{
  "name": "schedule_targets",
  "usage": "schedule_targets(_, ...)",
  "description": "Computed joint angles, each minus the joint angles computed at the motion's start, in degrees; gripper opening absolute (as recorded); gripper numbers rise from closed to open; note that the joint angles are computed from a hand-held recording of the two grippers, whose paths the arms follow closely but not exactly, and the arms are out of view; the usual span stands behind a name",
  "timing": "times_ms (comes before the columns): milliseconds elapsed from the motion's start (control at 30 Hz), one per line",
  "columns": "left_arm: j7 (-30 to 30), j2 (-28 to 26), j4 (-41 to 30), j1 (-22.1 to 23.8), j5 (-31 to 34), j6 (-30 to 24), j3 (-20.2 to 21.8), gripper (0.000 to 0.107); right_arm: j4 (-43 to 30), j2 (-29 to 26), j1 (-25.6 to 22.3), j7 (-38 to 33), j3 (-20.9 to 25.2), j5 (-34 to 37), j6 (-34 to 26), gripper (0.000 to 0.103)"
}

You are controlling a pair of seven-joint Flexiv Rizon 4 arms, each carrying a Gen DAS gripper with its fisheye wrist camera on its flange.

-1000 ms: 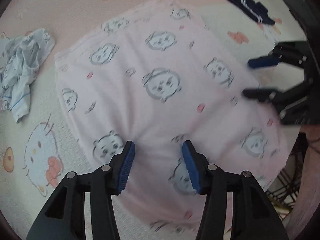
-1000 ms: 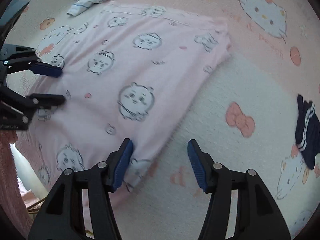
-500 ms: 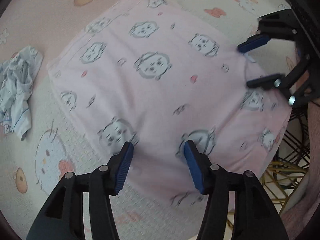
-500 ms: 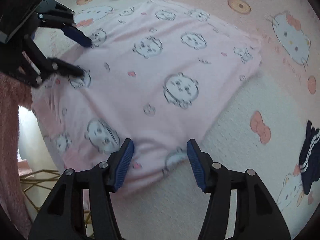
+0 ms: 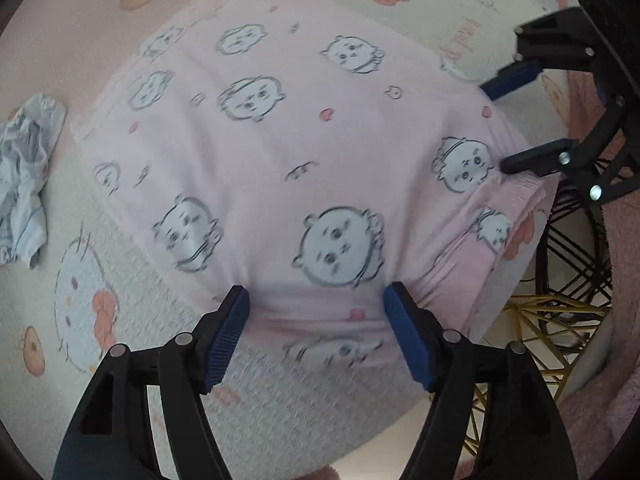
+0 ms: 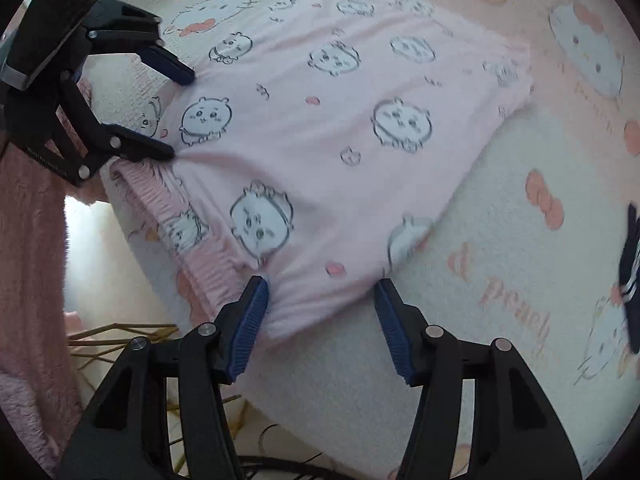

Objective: Fold clothes
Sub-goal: 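Press both open grippers on the folded pink pajamas to smooth them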

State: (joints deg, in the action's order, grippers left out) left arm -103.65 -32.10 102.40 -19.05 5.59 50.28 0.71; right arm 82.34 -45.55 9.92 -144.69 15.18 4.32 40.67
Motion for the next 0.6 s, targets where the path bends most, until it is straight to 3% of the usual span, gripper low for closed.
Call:
schedule_targets(33, -1.9, 1.2, 1.1, 1.1, 0.8, 1.7, -0.5, 0.075, -3.4, -1.1, -0.6, 1.9, 0.0, 0.9, -4.8, 0.057)
schedule_targets(100, -3.9, 3.2, 4.7, 1.2, -0.5, 9.5, 1.4, 0.075, -8.0, -2.6, -1.1, 4.8, 0.1, 3.0, -8.1, 0.057)
schedule_targets(167, -7.2, 4.9, 7.0, 1.7, -0.2, 15.5, 2.7, 0.075, -10.0, -3.0, -1.4, 5.2, 0.9, 5.4, -5.2, 0.057)
schedule_targets(233, -13.1, 3.8, 4.1, -0.9, 5.2, 17.0, 7.5, 0.075, -11.6, -3.7, 0.2, 5.4, 1.3, 6.2, -1.4, 0.057)
schedule_targets(333, -12.2, -2.9, -3.8, 2.2, 3.6, 19.1, 7.3, 0.075, -15.8, -6.8, 4.2, 6.1, 1.1, 4.6, 3.3, 0.057)
schedule_targets(367, -11.3, -5.3, -6.6, 3.1, 2.4, 19.7, 7.4, 0.075, -19.0, -9.0, 5.7, 6.9, 0.7, 3.5, 2.9, 0.057)
schedule_targets(433, -6.9, -8.9, -8.8, 7.1, 0.1, 22.2, 3.7, 0.075, -26.0, -13.3, 7.5, 7.9, 0.9, 2.1, -0.5, 0.056)
schedule_targets(500, -0.8, -11.7, -11.3, 8.9, -2.1, 19.9, 1.1, 0.075, -30.7, -16.0, 7.9, 6.6, 0.5, 0.9, -4.8, 0.053)
schedule_targets(567, 6.2, -12.5, -11.2, 8.2, -1.8, 17.3, 2.3, 0.075, -32.8, -17.7, 8.3, 5.1, -0.6, -0.2, -6.6, 0.05)
schedule_targets(600, 8.6, -11.3, -8.9, 9.3, -0.1, 19.3, 1.5, 0.075, -33.2, -18.1, 7.9, 3.7, -0.8, -0.4, -6.7, 0.05)
